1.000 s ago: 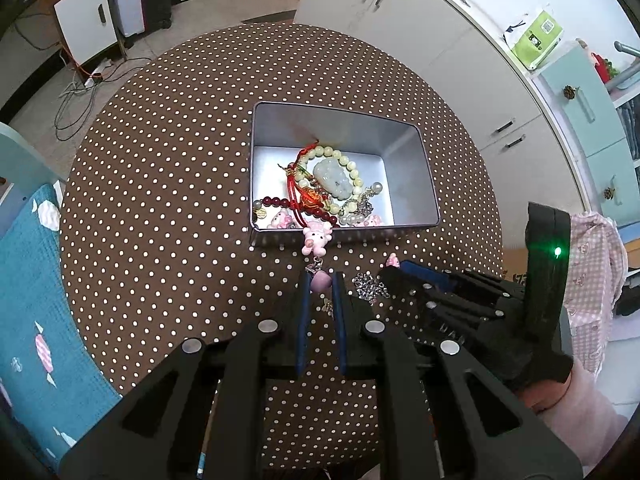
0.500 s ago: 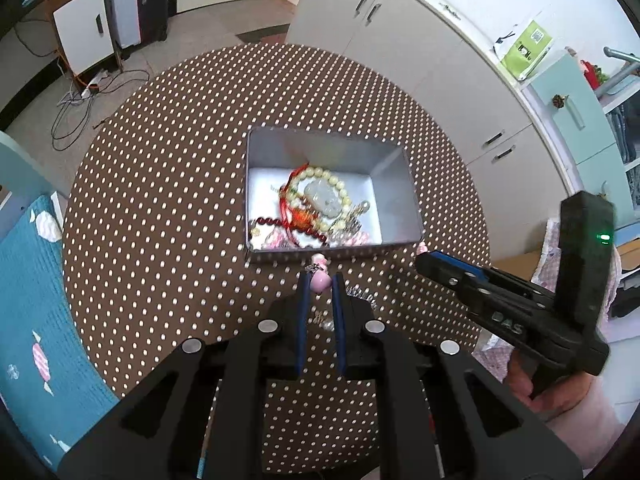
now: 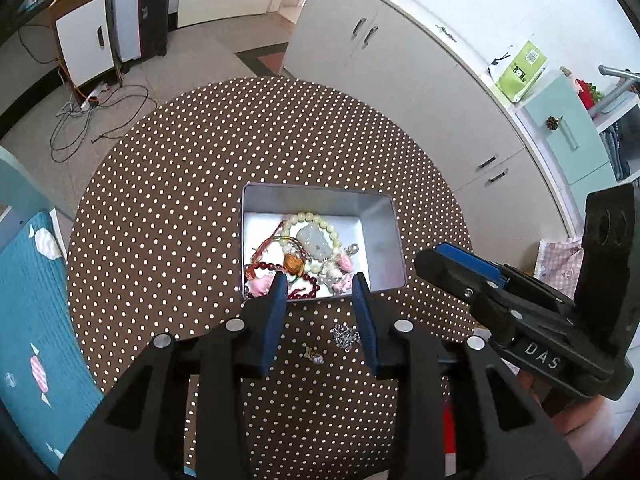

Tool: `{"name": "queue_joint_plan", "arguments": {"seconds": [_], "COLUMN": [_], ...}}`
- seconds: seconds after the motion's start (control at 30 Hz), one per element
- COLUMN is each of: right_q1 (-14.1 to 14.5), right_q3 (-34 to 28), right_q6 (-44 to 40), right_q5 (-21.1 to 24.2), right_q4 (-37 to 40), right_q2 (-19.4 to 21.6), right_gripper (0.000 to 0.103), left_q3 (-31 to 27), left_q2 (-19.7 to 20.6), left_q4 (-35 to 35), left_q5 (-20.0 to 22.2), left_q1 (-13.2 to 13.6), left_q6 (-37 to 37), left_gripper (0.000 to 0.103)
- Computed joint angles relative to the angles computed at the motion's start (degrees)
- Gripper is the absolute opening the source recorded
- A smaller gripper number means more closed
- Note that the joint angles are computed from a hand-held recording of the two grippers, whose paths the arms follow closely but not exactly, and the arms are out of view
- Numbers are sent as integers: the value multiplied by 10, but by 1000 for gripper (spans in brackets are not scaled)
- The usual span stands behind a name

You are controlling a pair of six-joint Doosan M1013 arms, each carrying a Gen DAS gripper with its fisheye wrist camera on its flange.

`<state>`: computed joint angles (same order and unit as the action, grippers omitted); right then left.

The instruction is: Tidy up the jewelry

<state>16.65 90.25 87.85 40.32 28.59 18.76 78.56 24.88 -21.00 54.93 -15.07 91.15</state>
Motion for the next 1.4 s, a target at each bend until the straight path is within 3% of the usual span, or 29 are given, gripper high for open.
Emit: {"name": "queue_joint_plan", "arguments": {"seconds": [0.5, 0.7, 1.13, 1.27, 1.4], "right_q1": [15, 28, 33, 34, 37], "right_q3": [28, 38, 47, 46, 41], "right_q6": [67, 103, 116, 112, 96], "right_q5": [24, 55, 76, 77, 73], "right_q4": [-52, -96, -107, -115, -111], "right_q2": [-3, 3, 14, 15, 19], "right_gripper": [38, 39, 40, 40, 40], "left_q3": [32, 40, 18, 15, 23], "left_q2": [-5, 18, 51, 58, 56], "left_q4": [12, 17, 16, 26, 29], "left_q5": [23, 70, 109, 110, 101], "left_q1": [-7, -9, -33, -38, -42], "left_q6": [-13, -28, -6, -23, -27], "left_gripper": [33, 33, 32, 12, 11]}}
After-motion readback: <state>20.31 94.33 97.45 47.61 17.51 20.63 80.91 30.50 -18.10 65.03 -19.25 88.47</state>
